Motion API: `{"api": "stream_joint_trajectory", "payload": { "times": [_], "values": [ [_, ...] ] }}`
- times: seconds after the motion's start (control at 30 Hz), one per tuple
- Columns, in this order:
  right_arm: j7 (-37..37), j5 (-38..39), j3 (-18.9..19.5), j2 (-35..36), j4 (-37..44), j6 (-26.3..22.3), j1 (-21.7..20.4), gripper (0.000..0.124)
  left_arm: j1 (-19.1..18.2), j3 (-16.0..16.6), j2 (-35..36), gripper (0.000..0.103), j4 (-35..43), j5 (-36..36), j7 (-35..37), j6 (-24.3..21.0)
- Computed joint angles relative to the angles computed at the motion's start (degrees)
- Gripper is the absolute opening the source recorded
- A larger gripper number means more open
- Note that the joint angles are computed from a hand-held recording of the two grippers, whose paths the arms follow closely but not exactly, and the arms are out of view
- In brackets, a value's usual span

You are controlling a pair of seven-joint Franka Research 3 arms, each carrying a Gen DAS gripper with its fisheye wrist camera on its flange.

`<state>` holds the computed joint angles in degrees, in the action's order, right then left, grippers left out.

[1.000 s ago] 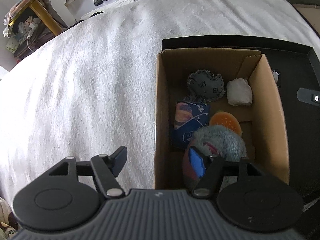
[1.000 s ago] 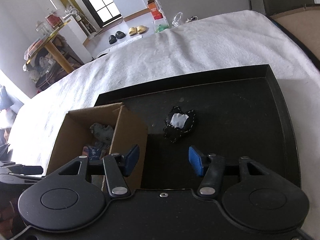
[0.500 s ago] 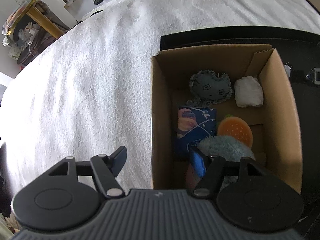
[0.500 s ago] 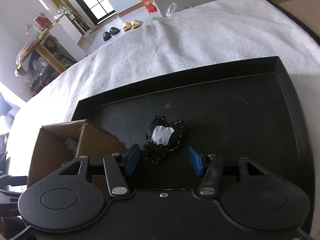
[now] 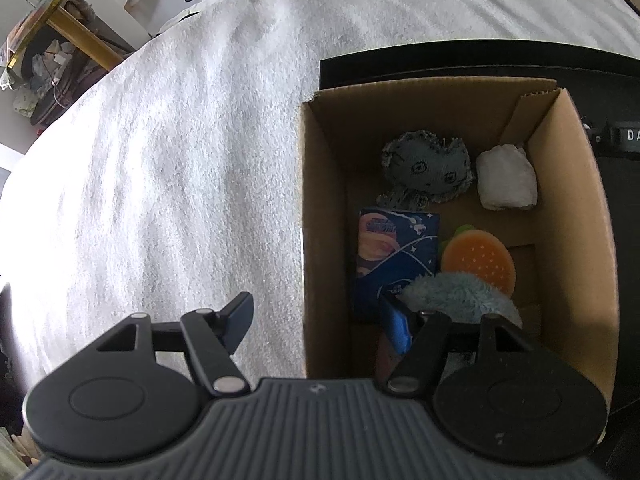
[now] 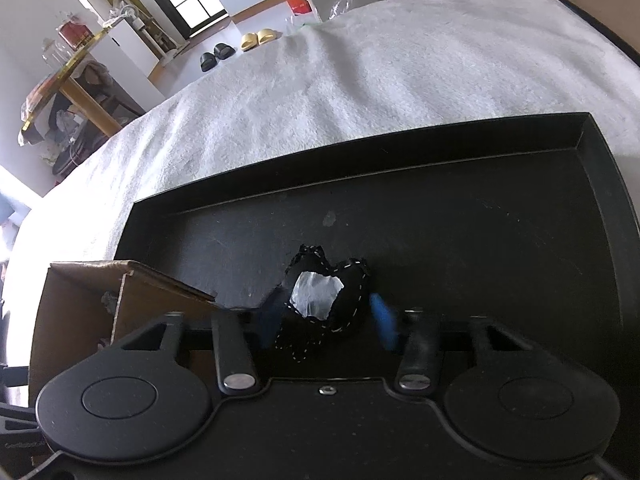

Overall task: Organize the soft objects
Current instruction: 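Close the right gripper on the black plush, then carry the black plush into the box and open the right gripper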

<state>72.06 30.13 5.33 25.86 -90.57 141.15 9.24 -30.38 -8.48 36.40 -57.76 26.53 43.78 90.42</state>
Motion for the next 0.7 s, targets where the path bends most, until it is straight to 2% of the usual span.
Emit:
{"api": "stream_joint_trajectory", "payload": {
  "times": [0.07,0.1,0.2,0.7],
  "values": [
    [0.08,-0.07,0.02,0.39,0.54,-0.68,-0.06,0.023,0.12,-0.05,-0.30,0.067,-0.40,-0.08,-0.02,0.32],
    [-0.28,-0.11,0.04,0.09,0.19,-0.42,-0.05,0.014,0.21,-0.09,-0.64,0.067,-0.92,-0.12,-0.15,0.63],
    [-0.73,-0.56,-0.16,-1.09,-0.85,-0.15,0.09,0.010,0.38,-0.26,-1.62,0.067,-2.29,-0.17,-0.77,1.35],
    [-2.56,2.32,-0.61,-8.86,-7.78,1.02,-0.11,0.007,2.60,-2.57,-10.18,0.067,-14.45,-1.07,-5.54,7.61]
  ]
}}
